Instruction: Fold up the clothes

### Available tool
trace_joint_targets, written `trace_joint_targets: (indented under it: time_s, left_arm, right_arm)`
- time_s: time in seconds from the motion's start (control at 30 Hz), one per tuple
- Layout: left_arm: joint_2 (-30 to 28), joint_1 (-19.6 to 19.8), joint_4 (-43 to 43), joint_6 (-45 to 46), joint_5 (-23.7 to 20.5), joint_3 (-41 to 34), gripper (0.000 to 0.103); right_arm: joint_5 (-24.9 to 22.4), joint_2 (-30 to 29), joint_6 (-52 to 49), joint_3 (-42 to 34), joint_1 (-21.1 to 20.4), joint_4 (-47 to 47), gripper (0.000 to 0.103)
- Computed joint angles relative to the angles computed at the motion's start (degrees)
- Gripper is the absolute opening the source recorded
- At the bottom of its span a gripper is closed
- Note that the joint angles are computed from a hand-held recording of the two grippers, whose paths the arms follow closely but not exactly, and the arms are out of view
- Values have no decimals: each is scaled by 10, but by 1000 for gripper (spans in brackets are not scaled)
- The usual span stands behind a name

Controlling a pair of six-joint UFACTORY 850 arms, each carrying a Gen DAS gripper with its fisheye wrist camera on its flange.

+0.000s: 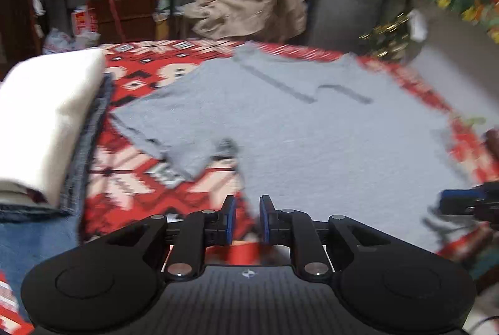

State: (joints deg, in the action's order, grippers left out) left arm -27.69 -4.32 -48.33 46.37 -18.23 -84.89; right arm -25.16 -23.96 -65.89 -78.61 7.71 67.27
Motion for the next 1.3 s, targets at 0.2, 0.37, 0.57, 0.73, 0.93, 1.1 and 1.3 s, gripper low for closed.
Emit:
trace_joint_targets:
  time_s: [0.2, 0.37, 0.57, 0.73, 0.93, 1.1, 1.3]
  left_arm:
    - [17, -24, 136, -80, 43, 43, 15]
    - [46, -26, 149, -74, 67, 84, 16]
    - [69, -25, 146, -76, 83, 114, 17]
    - [82, -31, 284, -209, 88, 126, 20]
    - [96, -36, 446, -394, 84, 124, 19]
    - [92, -37, 299, -267, 87, 99, 24]
    - [33, -46, 249, -227, 67, 43, 29]
  right_arm:
    - [26, 43, -3, 51, -19, 13, 22]
    - [50, 80, -24, 96, -28, 36, 24]
    - [74, 97, -23, 127, -31, 36, 24]
    - [82, 106, -78, 142, -33, 100, 25]
    - [87, 120, -151, 160, -36, 171, 25]
    - [80, 127, -172, 169, -41, 189, 25]
    - [82, 132, -168, 177, -44, 196, 25]
